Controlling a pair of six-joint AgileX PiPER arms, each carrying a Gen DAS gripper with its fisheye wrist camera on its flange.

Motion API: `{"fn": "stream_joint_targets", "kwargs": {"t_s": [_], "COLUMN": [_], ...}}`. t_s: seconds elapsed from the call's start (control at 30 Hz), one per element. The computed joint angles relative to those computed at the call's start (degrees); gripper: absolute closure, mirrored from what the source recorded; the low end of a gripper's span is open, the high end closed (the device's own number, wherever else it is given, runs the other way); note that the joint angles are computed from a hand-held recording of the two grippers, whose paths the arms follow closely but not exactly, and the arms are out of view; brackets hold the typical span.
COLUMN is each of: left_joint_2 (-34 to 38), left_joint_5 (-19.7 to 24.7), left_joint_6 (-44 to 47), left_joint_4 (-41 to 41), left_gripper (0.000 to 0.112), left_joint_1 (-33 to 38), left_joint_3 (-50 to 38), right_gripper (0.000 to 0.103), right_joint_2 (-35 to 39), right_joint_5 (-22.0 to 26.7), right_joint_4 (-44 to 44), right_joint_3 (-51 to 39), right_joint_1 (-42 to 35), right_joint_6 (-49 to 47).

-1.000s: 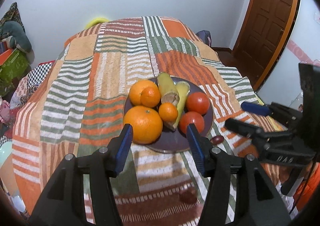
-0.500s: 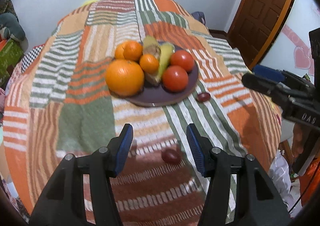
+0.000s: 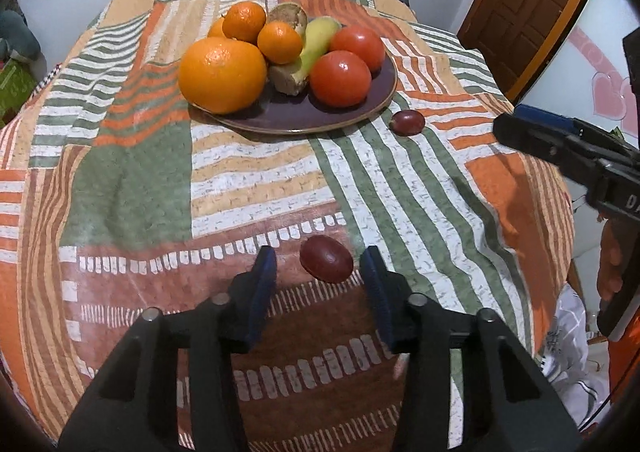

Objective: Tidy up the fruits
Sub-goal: 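Grasp the small dark red plum with the left gripper, then carry the plum with the left gripper and lower it onto the plate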

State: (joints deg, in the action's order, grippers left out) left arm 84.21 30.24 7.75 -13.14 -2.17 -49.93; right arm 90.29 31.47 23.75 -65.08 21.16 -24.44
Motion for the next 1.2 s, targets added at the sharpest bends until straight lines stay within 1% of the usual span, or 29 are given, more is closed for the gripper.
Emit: {"fn": "stream_joint_targets", "kwargs": {"t_s": [0.03,0.1,0.13,0.2,0.37,0.43,0.47,0.53,0.6,0.73,0.77,0.83,0.87,0.97,1.2], "left_joint_2": [-0.02,0.16,0.28,0.3,0.89,1.39,1.61,1.96,2.67,3.97,4.42,4.98,5.31,6.06,6.93], "left_joint_5": [-0.23,-0.1,0.51,0.76,0.86,1.15,1.18,1.41,1.71,1.54,1.55,1.66,1.71,1.73,1.96], "left_joint_6": [0.09,3.28,3.35,4.74,4.91,5.93,6.18,6.79,7.81,7.45,7.54,7.69,7.71,7.69,6.74], "left_joint_4": [0.21,-2.3,-2.15,-2.82,-2.33,-3.38,-3.58,-4.24,-5.27,-4.87,-5.0,-5.27,-5.31,-5.38,-4.88], "left_gripper": [0.079,0.083,0.085,0.086,0.086,0.086,0.086,0.086,0.086,0.086,0.086,0.086,0.086,0.086,0.086], "left_joint_1": [-0.08,0.59,0.6,0.84,1.5,2.66,3.19,4.09,5.04,5.42,5.56,5.75,5.82,5.92,5.82], "left_joint_3": [0.12,-0.03,-0.41,-0.67,-2.41,-3.61,-4.25,-5.35,-6.65,-8.49,-8.97,-9.58,-9.94,-10.84,-13.46], "right_gripper": [0.037,0.037,0.037,0.037,0.038,0.043,0.048,0.052,0.059,0.063,0.07,0.074,0.079,0.08,0.08], "right_joint_2": [0.25,1.19,1.63,2.8,5.73,6.87,7.75,9.11,10.3,12.54,12.85,12.98,12.85,12.89,11.02], "right_joint_5": [-0.1,-0.57,-0.62,-0.47,-0.47,-0.2,0.33,1.0,1.51,1.71,1.65,1.62,1.77,2.38,2.45], "right_joint_4": [-0.15,-0.8,-0.95,-1.06,-1.67,-2.03,-1.94,-1.89,-3.12,-4.35,-4.14,-2.96,-2.2,-2.21,1.05], "right_joint_3": [-0.02,-0.31,-0.54,-1.28,-3.11,-4.12,-5.0,-6.38,-7.67,-9.39,-9.49,-9.48,-9.39,-9.98,-10.15], "right_joint_1": [0.2,0.89,1.17,1.66,2.47,2.71,2.72,2.8,3.24,3.72,3.73,3.59,3.49,3.66,2.99], "right_joint_6": [0.09,0.64,0.81,0.84,0.94,1.03,0.77,0.66,1.68,2.8,2.65,1.38,0.53,0.26,-2.09]}}
